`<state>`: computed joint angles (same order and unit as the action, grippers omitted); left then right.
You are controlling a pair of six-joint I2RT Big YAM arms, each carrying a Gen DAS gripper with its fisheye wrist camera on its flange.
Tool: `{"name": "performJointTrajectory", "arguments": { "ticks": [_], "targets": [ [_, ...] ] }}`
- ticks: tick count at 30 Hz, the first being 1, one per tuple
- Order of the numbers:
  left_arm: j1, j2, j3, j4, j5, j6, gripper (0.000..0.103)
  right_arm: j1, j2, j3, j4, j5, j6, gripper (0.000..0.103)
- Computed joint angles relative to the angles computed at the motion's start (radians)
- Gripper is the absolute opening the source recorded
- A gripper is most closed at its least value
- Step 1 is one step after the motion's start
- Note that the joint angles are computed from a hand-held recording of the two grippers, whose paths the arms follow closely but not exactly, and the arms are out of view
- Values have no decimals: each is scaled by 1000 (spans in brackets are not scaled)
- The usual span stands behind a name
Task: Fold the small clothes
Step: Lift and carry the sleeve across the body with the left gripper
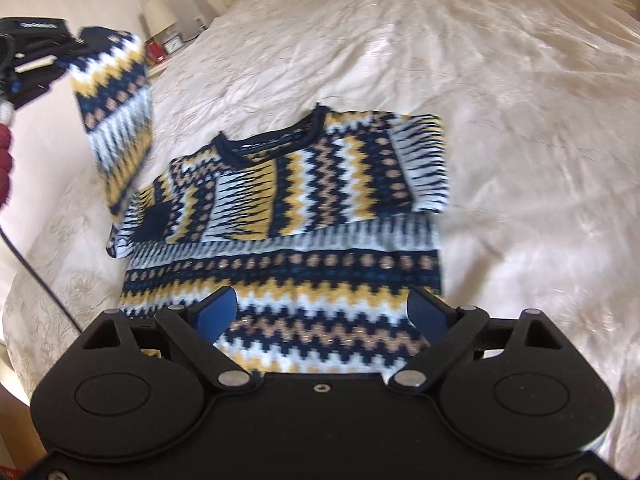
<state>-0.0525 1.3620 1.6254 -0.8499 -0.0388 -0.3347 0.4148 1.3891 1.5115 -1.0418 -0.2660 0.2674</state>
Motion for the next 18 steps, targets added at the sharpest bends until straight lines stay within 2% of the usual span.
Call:
{"name": "performJointTrajectory", "arguments": {
  "ticks": [6,7,8,9,13,15,18],
  "targets": [
    [-87,67,-16,-46,6,6,10,-31,-4,-17,-21,6,16,93],
    [-96,74,-14,-50,10,9,12,-31,-3,-19,-21,8,19,93],
    [-102,76,-13,-56,16,16,21,-28,0,-18,-22,14,23,93],
    [-105,72,-14,-57,26,31,27,-25,2,-18,-23,19,29,93],
    [-105,26,-52,-53,44,109,30,-16,15,-9,-16,38,53,93],
    [-85,-2,-80,-74,44,135,30,-8,32,7,-12,50,62,93],
    [-60,-17,-102,-128,15,133,30,0,62,39,-4,67,67,93]
  ]
}}
